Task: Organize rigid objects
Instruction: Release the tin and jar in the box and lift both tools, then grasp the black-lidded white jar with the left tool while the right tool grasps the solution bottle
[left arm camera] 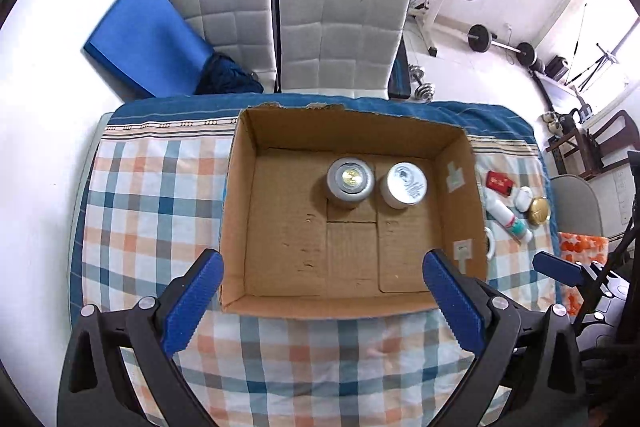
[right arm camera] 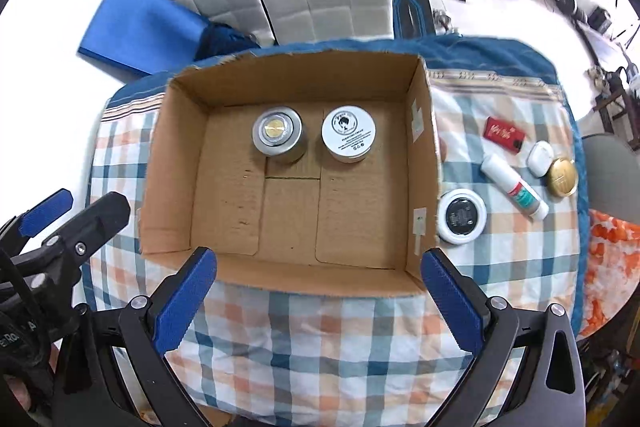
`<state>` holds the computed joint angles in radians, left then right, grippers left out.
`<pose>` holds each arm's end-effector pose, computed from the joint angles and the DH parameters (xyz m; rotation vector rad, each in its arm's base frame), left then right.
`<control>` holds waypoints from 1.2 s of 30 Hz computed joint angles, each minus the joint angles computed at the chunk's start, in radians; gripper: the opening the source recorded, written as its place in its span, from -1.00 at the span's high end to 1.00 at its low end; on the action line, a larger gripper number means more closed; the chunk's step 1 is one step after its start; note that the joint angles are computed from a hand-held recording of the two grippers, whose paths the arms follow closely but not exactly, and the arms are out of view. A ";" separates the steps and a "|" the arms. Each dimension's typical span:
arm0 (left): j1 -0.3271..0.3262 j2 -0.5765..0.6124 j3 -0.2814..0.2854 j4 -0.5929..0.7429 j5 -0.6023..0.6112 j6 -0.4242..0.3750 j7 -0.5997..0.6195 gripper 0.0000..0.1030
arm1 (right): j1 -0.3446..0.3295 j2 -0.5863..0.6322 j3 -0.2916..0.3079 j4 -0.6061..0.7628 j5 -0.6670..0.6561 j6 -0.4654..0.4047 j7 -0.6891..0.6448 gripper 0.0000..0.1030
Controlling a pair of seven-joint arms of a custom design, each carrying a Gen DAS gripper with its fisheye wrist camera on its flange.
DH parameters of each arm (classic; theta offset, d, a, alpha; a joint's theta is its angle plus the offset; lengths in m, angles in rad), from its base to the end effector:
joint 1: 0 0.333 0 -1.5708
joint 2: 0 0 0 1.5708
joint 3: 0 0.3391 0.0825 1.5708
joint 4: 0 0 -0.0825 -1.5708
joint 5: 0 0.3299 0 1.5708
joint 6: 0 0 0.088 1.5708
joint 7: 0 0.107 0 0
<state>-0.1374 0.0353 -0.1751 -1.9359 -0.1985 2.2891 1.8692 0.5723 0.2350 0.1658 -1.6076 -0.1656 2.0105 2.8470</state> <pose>0.5200 -0.1713 0.5430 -1.5258 2.5807 -0.5282 0.4602 0.3906 0.5458 -1.5182 2.5252 -0.1138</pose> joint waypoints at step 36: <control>-0.521 0.509 -0.006 0.414 0.525 -0.082 -0.492 -0.98 | -0.299 -0.442 -0.195 -0.913 0.224 0.320 -0.497 -0.77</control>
<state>-0.6579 0.5438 -0.1810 -1.5220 0.3261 2.2067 1.3768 0.2736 -0.2070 -0.0290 -2.5203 0.0586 2.3300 2.3505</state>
